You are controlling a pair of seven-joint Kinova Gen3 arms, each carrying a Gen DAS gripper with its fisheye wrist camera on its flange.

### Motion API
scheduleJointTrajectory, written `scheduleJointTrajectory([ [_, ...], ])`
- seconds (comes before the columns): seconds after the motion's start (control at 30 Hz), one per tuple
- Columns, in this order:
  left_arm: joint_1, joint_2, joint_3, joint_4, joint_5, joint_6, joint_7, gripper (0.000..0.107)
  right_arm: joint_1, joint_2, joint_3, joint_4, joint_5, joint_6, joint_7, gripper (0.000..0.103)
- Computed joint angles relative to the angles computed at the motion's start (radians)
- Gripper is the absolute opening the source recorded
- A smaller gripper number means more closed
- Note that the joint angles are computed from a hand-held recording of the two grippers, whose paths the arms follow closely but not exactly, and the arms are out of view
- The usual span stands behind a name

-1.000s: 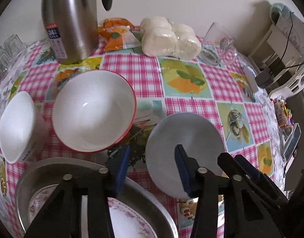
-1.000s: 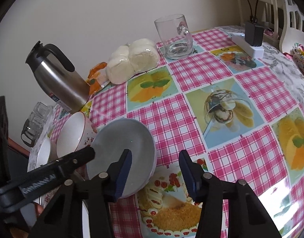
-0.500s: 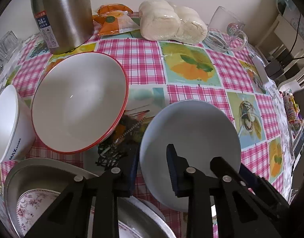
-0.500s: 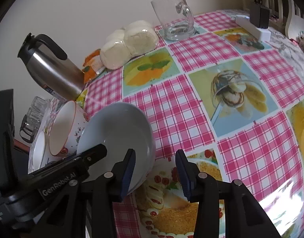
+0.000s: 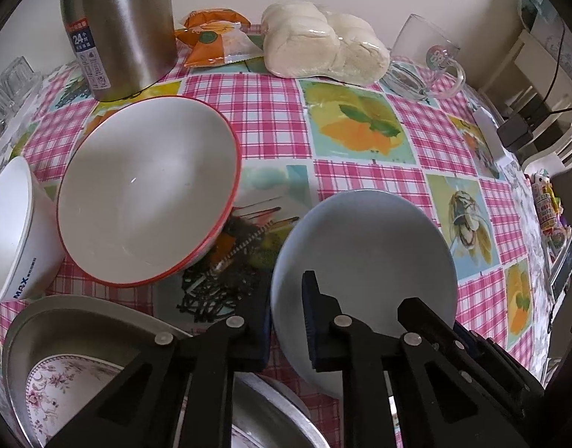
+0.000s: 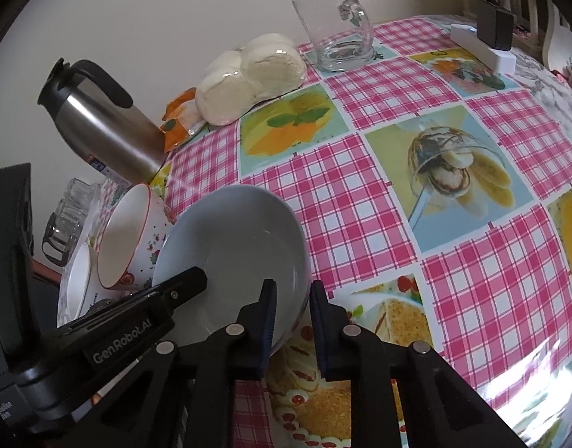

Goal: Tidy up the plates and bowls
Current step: 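Lift the pale blue bowl with both grippers toward the steel basin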

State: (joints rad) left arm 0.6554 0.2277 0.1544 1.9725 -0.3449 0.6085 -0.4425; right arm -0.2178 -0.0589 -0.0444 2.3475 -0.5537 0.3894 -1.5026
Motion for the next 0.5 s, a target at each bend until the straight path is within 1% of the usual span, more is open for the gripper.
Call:
scheduleJointTrajectory([
  [0.17,0.0,-0.015,-0.001,0.024,0.003,-0.042,0.01,0.015,0.008,-0.025,0.003,0.001,0.047,0.013,-0.035,0.019],
  [0.27,0.001,-0.043,-0.004,0.044,-0.006,-0.068,0.032,0.015,0.008,-0.053,0.001,-0.004,0.078,0.022,-0.06,0.019],
  [0.4,0.024,-0.095,-0.003,0.058,-0.093,-0.062,0.125,0.015,-0.006,-0.093,0.001,-0.013,0.113,0.035,-0.09,0.019],
  [0.5,0.027,-0.148,0.021,0.073,-0.173,-0.043,0.217,0.016,-0.022,-0.129,0.006,-0.024,0.124,0.052,-0.104,0.019],
])
